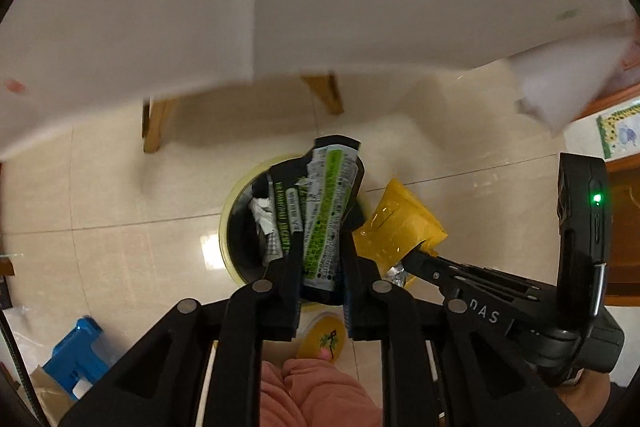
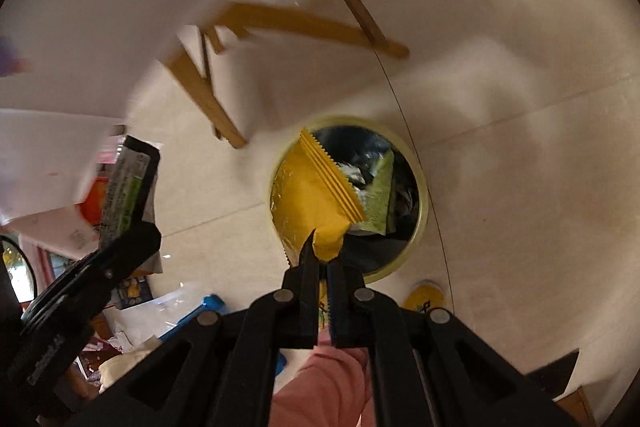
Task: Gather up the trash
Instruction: 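Carry wrapper and yellow packet over the black bin and open both tools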
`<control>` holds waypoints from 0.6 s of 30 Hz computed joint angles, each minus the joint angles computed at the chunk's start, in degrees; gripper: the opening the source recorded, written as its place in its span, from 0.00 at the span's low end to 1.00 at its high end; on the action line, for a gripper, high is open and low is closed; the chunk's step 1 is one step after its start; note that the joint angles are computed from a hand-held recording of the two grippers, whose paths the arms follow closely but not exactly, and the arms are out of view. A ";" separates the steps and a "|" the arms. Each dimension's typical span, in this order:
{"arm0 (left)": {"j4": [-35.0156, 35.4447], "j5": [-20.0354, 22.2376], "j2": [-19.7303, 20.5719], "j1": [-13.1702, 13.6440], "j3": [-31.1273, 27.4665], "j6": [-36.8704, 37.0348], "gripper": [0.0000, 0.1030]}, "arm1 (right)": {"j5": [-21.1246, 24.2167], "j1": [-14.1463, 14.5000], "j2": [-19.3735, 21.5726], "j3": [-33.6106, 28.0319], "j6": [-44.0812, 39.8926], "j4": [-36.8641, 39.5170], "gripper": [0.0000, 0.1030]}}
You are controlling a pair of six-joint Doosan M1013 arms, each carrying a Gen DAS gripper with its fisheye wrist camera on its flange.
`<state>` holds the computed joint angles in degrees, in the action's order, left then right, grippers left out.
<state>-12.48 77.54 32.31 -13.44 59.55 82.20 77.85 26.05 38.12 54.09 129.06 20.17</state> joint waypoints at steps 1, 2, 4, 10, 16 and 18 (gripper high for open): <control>0.11 -0.65 0.34 0.06 0.66 0.08 0.20 | -0.20 0.09 0.48 0.08 -0.35 0.12 0.05; 0.29 -1.25 0.56 0.04 1.18 0.07 0.22 | -0.68 0.11 0.89 0.47 -0.88 0.54 0.06; 0.74 -2.21 1.01 0.07 2.16 0.04 0.42 | -1.88 0.12 1.56 1.52 -1.77 1.84 0.06; 0.27 -3.24 1.94 0.11 3.27 -0.42 0.59 | -1.71 0.57 3.23 0.71 -2.28 0.81 0.22; -0.80 -3.29 1.53 0.80 2.75 -0.07 0.59 | -1.32 0.67 2.71 -0.09 -0.89 -1.18 0.35; -1.01 -3.31 0.92 0.79 2.74 0.27 0.59 | -0.94 0.66 2.52 -0.62 -0.65 -1.61 0.50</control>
<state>-13.50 74.23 33.24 -12.65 62.29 82.47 76.91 26.70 40.64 53.47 128.41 18.57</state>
